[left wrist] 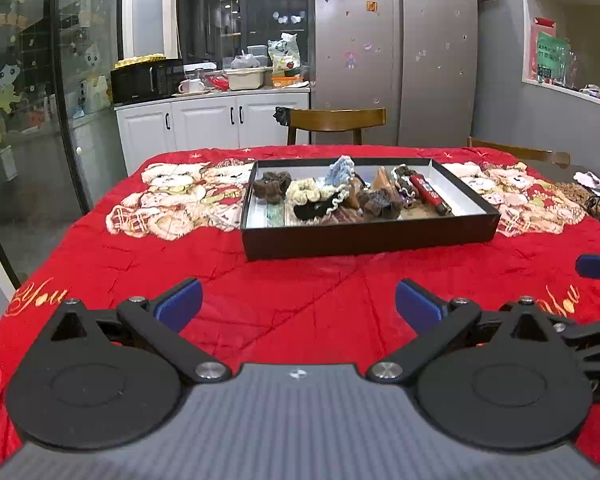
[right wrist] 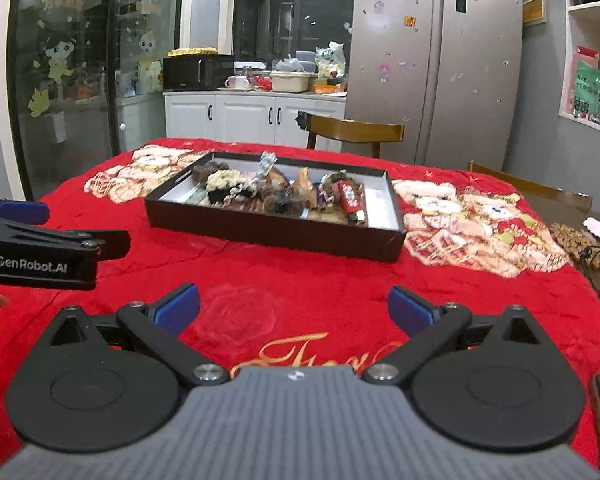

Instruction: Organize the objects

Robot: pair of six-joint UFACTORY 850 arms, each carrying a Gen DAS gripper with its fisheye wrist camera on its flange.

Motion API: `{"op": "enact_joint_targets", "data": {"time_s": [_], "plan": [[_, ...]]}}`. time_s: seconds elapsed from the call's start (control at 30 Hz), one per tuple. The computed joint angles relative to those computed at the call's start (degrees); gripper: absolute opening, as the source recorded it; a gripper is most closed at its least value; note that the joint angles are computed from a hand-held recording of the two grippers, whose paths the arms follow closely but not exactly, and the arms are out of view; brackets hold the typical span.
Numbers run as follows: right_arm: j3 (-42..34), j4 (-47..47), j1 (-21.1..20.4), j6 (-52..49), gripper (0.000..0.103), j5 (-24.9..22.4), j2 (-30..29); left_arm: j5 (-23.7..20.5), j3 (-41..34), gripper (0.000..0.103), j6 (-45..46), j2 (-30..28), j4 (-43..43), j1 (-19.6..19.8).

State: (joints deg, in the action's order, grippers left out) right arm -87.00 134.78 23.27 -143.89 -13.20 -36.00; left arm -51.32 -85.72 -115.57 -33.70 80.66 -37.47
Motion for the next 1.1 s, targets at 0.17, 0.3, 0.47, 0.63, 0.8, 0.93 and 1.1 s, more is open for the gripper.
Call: {"op": "enact_joint_targets", "data": {"time_s": [0.17, 0.3, 0.47, 0.63, 0.8, 0.93, 1.1], "plan": [[1.66, 8.69, 0.73, -7.74, 0.103, 1.02, 0.38, 0.86, 0.48, 0.103, -0.36, -0.07, -1.01, -0.2], [3.55, 21.84, 1.05, -19.4, 0.103, 0.29, 1.24, 0.27, 0.75, 0.103, -0.67, -0.19, -1.24, -0.45], [4.26, 33.26, 1.1, -29.41, 0.103, 0.3, 1.49, 0.13, 1.27, 0.103, -1.27, -0.32, -1.29, -0.52], [4.61, 36.77, 1.07, -32.31, 0.103, 0.64, 1.44, 1.15, 1.17, 0.103, -0.62, -0.68, -2.02, -0.34], [4.43, 35.17, 1.0, -30.22, 0.103, 1.16, 1.09, 1.06, 0.93, 0.103, -0.11, -1.12, -2.05, -0.32], [4.25, 34.89, 1.17, -30.17, 0.103, 1.41, 0.83, 1.36, 0.84, 0.103, -0.17, -1.25, -2.25, -0.18], [3.83, 35.62, 1.38, -31.42, 0.103, 2.14, 0.43, 1.58, 0.66, 0.103, 0.22, -1.51, -2.85, -0.07]]}}
